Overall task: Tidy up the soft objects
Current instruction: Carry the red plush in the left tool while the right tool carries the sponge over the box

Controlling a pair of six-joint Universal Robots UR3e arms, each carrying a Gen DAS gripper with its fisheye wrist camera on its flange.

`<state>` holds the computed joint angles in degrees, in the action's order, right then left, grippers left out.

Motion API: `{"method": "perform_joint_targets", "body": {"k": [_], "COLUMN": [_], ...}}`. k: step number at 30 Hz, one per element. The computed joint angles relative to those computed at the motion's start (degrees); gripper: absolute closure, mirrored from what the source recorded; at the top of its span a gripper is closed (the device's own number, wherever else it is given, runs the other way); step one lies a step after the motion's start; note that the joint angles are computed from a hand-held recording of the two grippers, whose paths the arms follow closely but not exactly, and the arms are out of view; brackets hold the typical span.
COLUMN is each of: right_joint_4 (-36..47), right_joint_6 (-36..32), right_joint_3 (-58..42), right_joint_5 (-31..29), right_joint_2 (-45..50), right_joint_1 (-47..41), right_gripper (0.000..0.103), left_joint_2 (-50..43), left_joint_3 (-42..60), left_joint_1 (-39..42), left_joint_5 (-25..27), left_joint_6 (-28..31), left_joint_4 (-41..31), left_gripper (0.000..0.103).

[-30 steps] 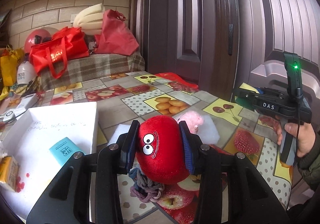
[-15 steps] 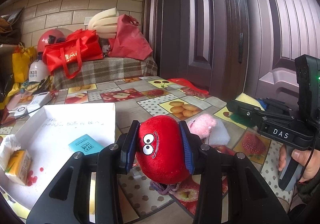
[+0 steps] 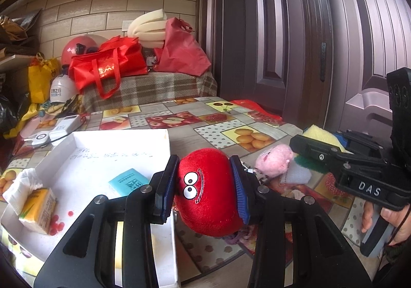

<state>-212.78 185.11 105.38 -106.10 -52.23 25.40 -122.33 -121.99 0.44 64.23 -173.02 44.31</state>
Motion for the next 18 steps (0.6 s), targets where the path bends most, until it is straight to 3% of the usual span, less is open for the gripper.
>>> {"method": "perform_joint_targets", "body": {"k": [12, 18], "right_joint_4": [2.3, 2.4], "right_joint_6": [0.6, 0.7], "right_joint_3": [-4.0, -4.0], "right_joint_5": [0.8, 0.8], "right_joint_2": [1.9, 1.9], "right_joint_1": [1.4, 1.4], "right_gripper": [0.064, 0.063], "left_joint_2": [-0.1, 0.3], "left_joint_3": [-1.2, -2.2], "left_joint_1": [1.3, 3.4], "left_joint_5": [-0.7, -3.4], "left_joint_6": [0.6, -0.9], "left_joint_4": [1.1, 1.7], "left_gripper": [0.064, 0.064]}}
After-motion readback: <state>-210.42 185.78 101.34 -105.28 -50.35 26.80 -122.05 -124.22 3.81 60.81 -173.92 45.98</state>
